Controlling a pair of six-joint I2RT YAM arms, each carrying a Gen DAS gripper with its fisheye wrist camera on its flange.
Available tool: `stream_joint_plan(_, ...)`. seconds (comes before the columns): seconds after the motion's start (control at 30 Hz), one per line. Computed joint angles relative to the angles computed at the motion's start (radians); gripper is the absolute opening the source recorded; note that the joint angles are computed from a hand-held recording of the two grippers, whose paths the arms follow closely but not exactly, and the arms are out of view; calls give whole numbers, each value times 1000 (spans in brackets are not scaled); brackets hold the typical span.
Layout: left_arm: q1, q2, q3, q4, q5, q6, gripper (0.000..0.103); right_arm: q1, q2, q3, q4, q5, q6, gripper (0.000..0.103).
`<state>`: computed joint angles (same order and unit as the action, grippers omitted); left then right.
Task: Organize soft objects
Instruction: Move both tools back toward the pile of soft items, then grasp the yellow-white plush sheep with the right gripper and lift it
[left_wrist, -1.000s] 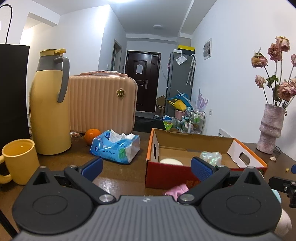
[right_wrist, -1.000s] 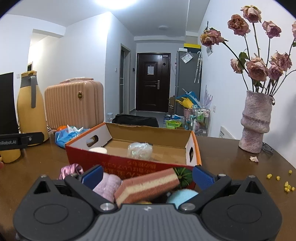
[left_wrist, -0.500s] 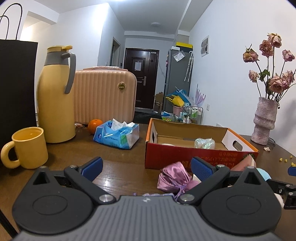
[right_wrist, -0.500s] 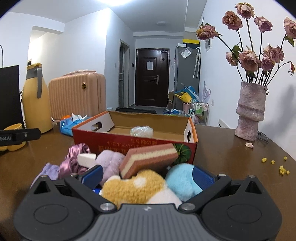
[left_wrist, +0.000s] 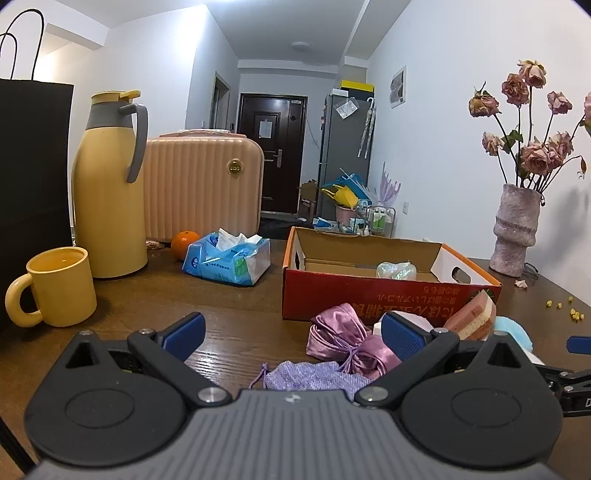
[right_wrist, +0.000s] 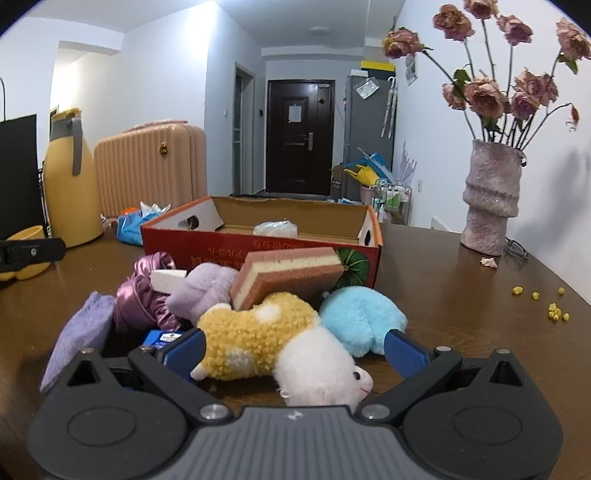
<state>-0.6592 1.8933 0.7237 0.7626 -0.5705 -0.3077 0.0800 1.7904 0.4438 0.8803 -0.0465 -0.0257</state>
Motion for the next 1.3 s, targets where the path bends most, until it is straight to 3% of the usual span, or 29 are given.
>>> stream_joint_plan(0.37, 8, 21, 32, -55, 8, -12, 103, 40, 87, 160, -174, 36, -187, 103)
stream_joint_plan(0.57, 20, 34, 57, -97, 17, -25, 103, 18, 167, 274, -269, -31, -233, 101)
stream_joint_plan(0.63, 20, 38, 61, -104, 17, -25, 103, 11, 192, 307, -294, -52, -229, 97)
stream_joint_plan(0.67, 19, 40, 64, -110, 17, -26, 103, 5, 206, 325, -312, -70, -222, 90)
stream_joint_plan(0.87, 18, 58, 87, -140, 16, -26, 103, -24, 233, 352, -338, -142, -189, 82)
stream_joint_plan(0.93, 17, 62, 90, -143, 15, -28, 103, -22, 231, 345, -331, -136, -189, 73)
stream_joint_plan(1.0, 17, 64, 93, -147, 15, -30, 103, -28, 227, 338, -326, -147, -185, 55)
stream_joint_plan(1.13, 19, 65, 96, -155, 17, -37, 103, -43, 220, 335, -333, -171, -169, 53)
stream_joint_plan(1.3, 23, 66, 96, -153, 21, -40, 103, -36, 191, 273, -254, -149, -146, 51)
